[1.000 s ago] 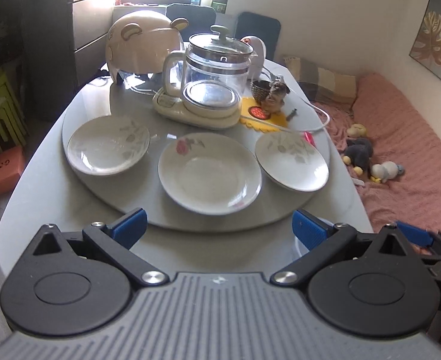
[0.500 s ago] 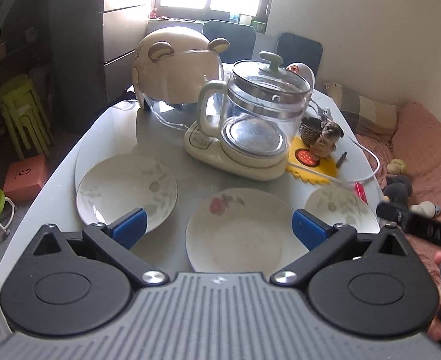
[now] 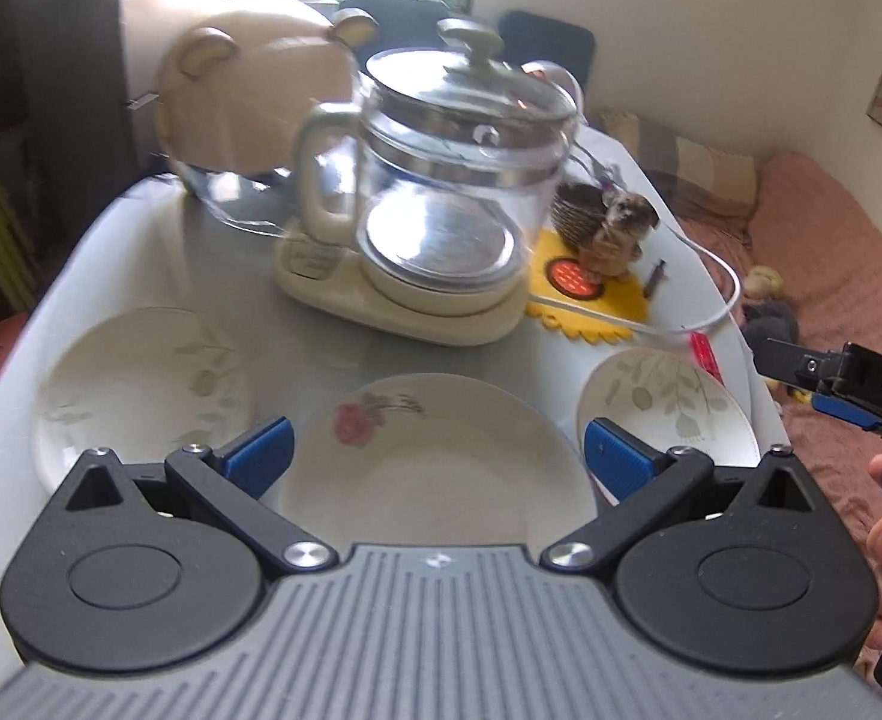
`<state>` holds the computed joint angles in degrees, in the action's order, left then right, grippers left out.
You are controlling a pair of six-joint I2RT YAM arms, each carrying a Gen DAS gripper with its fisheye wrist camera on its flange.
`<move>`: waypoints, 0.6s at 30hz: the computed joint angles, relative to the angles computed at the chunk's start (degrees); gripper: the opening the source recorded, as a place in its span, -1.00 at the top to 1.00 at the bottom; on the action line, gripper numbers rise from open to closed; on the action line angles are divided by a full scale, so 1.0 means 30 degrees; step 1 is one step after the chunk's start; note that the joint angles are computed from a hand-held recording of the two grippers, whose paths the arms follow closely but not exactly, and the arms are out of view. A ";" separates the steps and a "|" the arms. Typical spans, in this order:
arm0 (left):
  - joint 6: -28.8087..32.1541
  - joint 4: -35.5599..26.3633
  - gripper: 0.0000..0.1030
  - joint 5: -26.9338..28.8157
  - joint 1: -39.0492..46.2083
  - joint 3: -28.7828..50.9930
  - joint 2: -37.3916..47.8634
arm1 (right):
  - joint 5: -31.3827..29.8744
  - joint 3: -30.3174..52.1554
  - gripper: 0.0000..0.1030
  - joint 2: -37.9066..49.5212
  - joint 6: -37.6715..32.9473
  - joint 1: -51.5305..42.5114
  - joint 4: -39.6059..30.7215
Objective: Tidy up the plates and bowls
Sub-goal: 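Lower the right tool to the rim of a white floral bowl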
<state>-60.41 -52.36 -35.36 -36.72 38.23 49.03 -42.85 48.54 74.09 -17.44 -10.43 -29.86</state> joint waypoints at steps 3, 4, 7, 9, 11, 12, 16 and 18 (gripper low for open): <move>0.3657 0.4115 -1.00 0.2967 0.3109 -0.1147 0.0791 | 0.0915 0.0269 -1.00 0.0851 -0.0070 0.0129 0.0531; 0.4510 0.5167 -1.00 0.3986 0.3996 -0.1317 0.1314 | 0.1881 0.0159 -1.00 0.0886 0.0091 0.0289 0.0995; 0.7003 0.8344 -1.00 0.6653 0.5937 -0.1812 0.2982 | 0.3385 -0.0485 -1.00 0.0955 0.0578 0.0351 0.2483; 0.8431 1.0185 -1.00 0.7653 0.6658 -0.1810 0.4794 | 0.3718 -0.0638 -1.00 0.1401 0.0691 0.0245 0.3100; 0.9616 1.1724 -1.00 0.9336 0.7582 -0.1509 0.6849 | 0.3840 -0.0636 -1.00 0.2053 0.1163 0.0007 0.3570; 1.0077 1.2405 -1.00 0.9854 0.7824 -0.1383 0.7703 | 0.4037 -0.0724 -1.00 0.2262 0.1386 -0.0043 0.3854; 1.1085 1.4307 -0.99 1.1678 0.8660 -0.0863 1.0320 | 0.4025 -0.0683 -0.87 0.3713 0.2205 -0.0352 0.4054; 1.1754 1.4955 -0.97 1.2253 0.8790 -0.0564 1.1344 | 0.3882 -0.1007 -0.81 0.4089 0.2396 -0.0481 0.4413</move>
